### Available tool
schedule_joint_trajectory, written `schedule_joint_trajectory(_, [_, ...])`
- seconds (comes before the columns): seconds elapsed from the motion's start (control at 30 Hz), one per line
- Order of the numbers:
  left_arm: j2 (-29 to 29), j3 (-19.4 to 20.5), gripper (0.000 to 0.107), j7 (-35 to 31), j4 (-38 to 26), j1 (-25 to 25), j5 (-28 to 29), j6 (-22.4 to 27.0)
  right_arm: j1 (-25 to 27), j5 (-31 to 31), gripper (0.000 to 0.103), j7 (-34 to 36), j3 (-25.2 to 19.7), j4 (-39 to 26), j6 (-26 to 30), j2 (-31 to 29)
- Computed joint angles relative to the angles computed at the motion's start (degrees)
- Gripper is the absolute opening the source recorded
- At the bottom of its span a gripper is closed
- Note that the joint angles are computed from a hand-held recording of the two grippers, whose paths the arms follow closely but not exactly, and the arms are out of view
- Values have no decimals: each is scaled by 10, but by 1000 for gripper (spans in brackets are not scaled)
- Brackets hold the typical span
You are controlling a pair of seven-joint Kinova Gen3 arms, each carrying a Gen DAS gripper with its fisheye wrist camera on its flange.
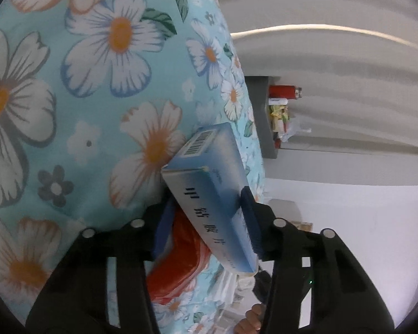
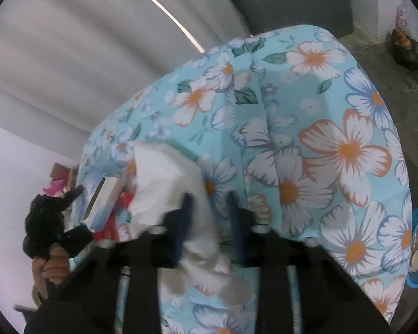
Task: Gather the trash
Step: 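Grasp the blue-white medicine box with the left tool while the right tool grasps the white tissue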
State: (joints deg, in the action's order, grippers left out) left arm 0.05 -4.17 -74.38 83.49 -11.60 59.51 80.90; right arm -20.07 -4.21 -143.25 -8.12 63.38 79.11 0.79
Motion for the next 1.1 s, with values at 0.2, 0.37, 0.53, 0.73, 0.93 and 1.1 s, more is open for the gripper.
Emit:
schedule_joint_trajectory(0.2, [-8, -10, 34, -28, 18, -9, 24, 1, -21, 55, 6, -12, -18, -13, 10, -15])
schedule_joint_trajectory(0.37, [-31, -27, 30, -60, 22, -18, 49, 24, -38, 100, 5, -28, -39, -40, 31, -31])
schedule_joint_trajectory(0.53, [-65, -50, 29, -102, -13, -14, 50, 55, -57, 147, 5, -48, -69, -64, 52, -55])
schedule_joint_trajectory(0.73, [-109, -125, 29, -163, -121, 98, -28, 123, -65, 194, 5, -89, -135, -89, 84, -93])
schedule_joint_trajectory(0.93, [-187, -37, 29, -299, -230, 39, -168, 197, -39, 234, 5, -142, -241, -98, 127, -140])
schedule_joint_trajectory(1.1, [-260, 76, 30, -416, -245, -2, -285, 232, 11, 218, 5, -199, -326, -62, 160, -173])
